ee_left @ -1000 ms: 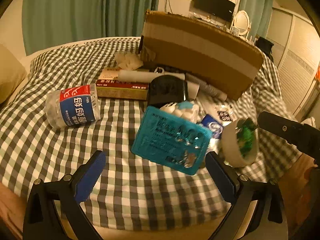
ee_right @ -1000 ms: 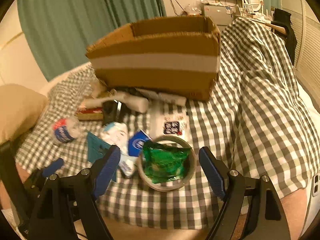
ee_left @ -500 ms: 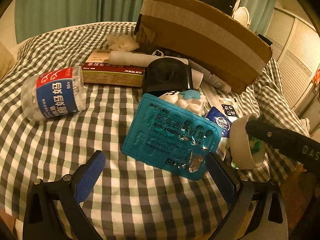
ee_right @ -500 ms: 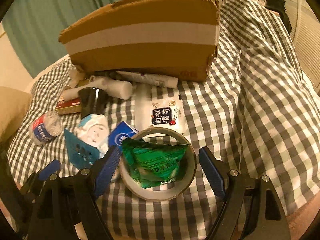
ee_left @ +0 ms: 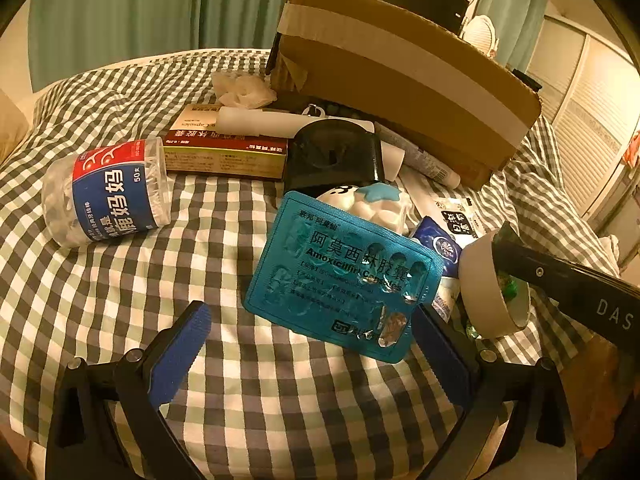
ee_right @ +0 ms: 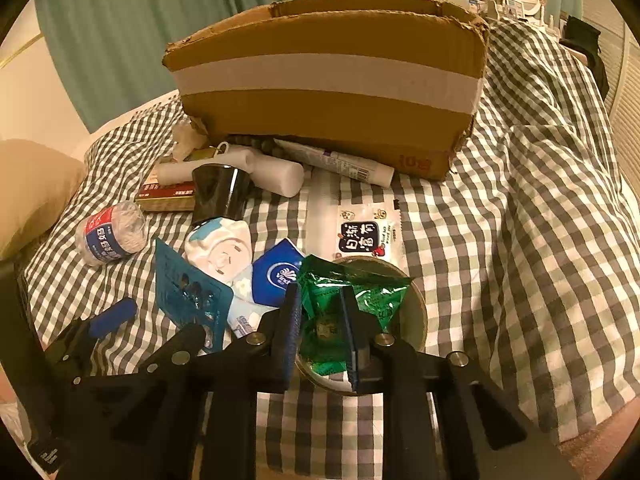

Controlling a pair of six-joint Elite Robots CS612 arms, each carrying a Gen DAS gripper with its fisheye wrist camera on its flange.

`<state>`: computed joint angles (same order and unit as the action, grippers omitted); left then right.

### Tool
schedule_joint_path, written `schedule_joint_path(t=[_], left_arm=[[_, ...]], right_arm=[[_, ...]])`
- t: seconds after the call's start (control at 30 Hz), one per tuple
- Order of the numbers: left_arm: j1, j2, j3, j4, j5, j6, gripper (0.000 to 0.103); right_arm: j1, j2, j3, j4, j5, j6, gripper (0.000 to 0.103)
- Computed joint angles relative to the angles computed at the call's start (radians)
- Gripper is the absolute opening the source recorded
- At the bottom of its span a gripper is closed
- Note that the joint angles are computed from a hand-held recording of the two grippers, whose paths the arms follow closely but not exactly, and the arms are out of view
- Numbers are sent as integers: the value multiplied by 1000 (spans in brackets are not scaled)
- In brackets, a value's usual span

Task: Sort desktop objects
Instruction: 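Grasp the blue blister pack with the left tool while the right tool grasps the green snack packet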

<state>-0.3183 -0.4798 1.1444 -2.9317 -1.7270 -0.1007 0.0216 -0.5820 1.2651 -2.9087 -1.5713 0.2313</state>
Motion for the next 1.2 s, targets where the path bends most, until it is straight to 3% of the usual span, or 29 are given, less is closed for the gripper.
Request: schedule_joint_path(t=[0.03,0.2,0.37,0.5,0.73,0.87,0.9,0.93,1.07,1.2], left_arm=[[0,0,1,-3,0,1,102],[-3,-2,8,-14,10,11,102],[-7,1,3,-6,17,31,102],[-7,9,-8,-4,17,31,102],[0,27,-41,9,-2,17,103],[5,38,-66,35,-28,20,103],[6,41,-72,39,-36,26,103],[9,46,-82,47,-49,37,103],[16,59,-112,73,-93,79,103],[27,73,-133,78,-149,60,102]], right_arm=[[2,-1,2,-2,-17,1,35],[5,-5,8,-4,-66,18,51],[-3,4,-13,79,-56,70,53],[1,16,-32,97,-67,50,53],[-10,28,-52,129,-10,58,55],[-15,33,-59,139,9,51,55],[-16,34,-60,140,14,47,49],[-16,35,-64,149,18,39,35],[-11,33,-66,159,12,23,32],[-14,28,-56,141,30,27,31]])
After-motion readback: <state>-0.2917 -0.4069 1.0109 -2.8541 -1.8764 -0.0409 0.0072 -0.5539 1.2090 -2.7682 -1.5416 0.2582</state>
